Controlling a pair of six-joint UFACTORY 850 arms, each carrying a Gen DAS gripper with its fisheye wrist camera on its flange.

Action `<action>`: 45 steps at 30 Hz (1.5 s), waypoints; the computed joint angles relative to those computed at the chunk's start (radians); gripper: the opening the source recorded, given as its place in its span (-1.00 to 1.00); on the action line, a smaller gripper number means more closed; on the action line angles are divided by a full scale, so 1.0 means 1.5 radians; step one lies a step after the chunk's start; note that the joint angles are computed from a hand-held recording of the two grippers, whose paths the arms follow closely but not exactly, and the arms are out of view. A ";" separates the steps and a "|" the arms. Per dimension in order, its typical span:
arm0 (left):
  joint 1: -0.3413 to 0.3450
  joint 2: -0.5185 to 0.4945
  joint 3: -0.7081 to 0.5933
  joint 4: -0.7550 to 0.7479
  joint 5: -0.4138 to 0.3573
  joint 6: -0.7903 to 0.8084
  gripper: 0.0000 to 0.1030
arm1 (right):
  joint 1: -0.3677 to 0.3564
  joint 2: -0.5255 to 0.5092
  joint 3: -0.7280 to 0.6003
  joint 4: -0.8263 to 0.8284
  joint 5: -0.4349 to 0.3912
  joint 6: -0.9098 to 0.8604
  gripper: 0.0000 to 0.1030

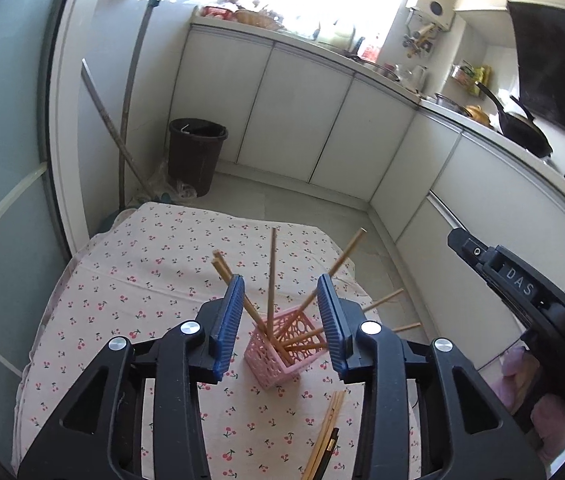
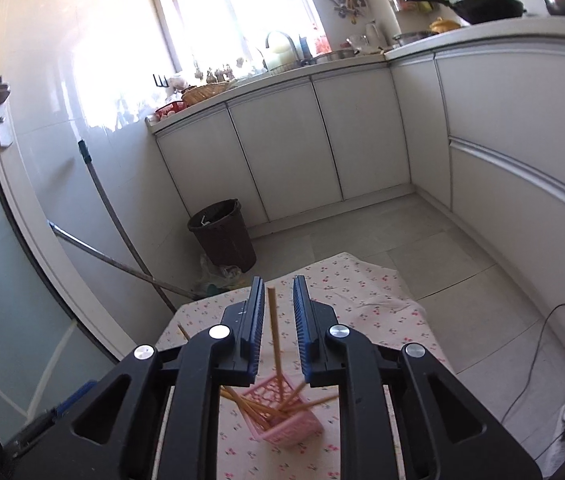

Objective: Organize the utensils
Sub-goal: 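Withdraw both grippers from the basket back to the chopstick bundle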

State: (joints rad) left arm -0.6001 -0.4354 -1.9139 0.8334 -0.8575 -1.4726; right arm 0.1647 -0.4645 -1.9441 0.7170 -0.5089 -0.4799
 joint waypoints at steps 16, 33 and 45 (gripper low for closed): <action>-0.055 -0.025 0.003 0.016 -0.072 0.021 0.47 | -0.030 0.132 0.218 -0.105 0.051 -0.002 0.15; -0.072 -0.031 0.024 -0.023 -0.101 0.052 0.85 | -0.042 0.176 0.316 -0.280 0.068 0.163 0.72; -0.048 -0.069 0.000 -0.160 -0.093 0.162 0.86 | -0.079 0.151 0.307 -0.227 -0.057 0.156 0.86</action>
State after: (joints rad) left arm -0.6716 -0.5391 -1.9132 0.5935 -0.9974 -1.2302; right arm 0.0456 -0.2382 -1.4831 0.3766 -0.5950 -0.2458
